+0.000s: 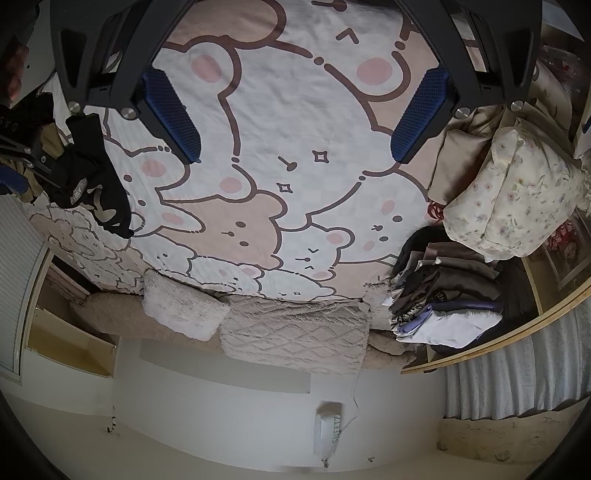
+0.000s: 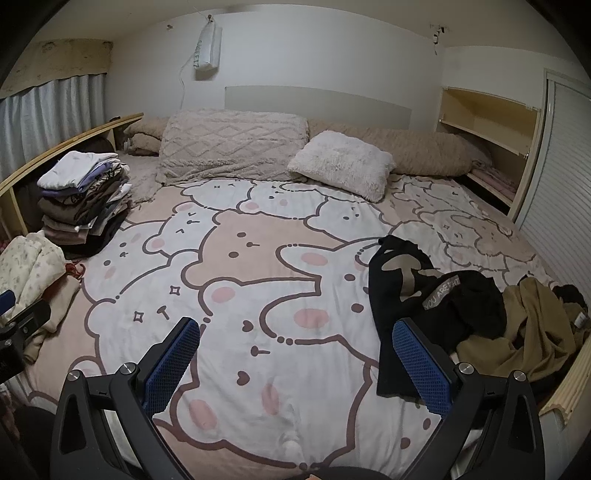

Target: Fold clothes

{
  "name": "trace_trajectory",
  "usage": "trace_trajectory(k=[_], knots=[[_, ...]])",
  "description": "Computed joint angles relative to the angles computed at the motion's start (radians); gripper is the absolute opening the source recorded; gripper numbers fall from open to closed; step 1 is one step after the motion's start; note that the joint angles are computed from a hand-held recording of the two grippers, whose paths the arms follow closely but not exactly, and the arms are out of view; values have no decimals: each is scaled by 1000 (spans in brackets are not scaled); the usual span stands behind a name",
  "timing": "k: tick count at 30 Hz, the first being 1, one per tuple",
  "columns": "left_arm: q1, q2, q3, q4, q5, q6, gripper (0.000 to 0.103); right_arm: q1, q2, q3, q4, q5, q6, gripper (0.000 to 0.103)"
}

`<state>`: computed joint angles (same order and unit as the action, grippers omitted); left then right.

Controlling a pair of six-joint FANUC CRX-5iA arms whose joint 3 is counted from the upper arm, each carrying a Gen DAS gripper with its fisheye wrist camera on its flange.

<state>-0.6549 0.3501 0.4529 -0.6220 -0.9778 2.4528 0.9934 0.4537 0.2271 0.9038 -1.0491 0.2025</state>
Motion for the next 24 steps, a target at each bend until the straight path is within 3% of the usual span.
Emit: trace_trajectory(k=[9,15,24], knots=[[3,11,4,10,-1,-4,103,0,-10,-33,-9,39,9,103],[12,14,-8,29,22,-12,103,-7,-7,-18,-116,35,53,103],[18,41,-14,50,19,-35,103,-43,-55,-141,-137,58,-54,103]])
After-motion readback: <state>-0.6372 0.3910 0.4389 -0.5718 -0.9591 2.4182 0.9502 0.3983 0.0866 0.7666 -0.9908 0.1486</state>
